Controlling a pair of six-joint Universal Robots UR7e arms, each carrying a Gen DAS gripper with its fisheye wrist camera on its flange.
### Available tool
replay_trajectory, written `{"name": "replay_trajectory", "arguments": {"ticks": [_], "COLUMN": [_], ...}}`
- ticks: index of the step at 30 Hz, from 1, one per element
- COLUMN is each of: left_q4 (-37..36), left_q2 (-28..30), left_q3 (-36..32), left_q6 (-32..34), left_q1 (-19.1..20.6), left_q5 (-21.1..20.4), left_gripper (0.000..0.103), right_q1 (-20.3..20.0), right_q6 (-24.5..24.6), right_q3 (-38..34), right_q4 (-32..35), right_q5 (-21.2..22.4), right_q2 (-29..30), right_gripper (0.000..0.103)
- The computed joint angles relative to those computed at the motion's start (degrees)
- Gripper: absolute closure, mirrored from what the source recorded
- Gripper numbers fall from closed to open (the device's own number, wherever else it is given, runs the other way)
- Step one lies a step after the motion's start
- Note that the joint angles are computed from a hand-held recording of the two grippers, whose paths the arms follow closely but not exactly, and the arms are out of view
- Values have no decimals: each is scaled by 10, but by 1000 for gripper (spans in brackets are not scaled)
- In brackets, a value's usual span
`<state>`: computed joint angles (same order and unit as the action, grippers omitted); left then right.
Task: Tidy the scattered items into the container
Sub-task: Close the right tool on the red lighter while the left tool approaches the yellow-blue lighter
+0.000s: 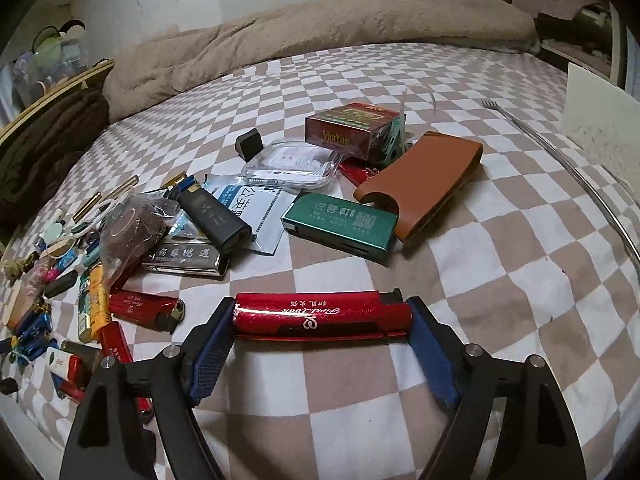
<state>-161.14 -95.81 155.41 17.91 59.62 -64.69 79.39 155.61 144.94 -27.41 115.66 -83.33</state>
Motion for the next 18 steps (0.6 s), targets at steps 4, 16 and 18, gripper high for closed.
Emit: {"name": "replay_trajectory", "arguments": {"ticks": [4, 16, 18], "left_q4": [12, -26, -42], "left_q2": [4, 31, 35], "left_q3": [-7, 5, 15], "left_q6": [-7, -36, -37], "left_q1": [0, -28, -40], "left_q5": [-1, 71, 89], "left_gripper": [0, 5, 8], "right_q1": [12, 8, 8], "right_q6": [-2, -4, -4], "right_q3": [-7, -4, -4], "right_q4": [-6, -11, -10], "right_q5": [22, 17, 17], "right_q2": [14, 16, 15], "right_gripper": [20, 20, 20]}}
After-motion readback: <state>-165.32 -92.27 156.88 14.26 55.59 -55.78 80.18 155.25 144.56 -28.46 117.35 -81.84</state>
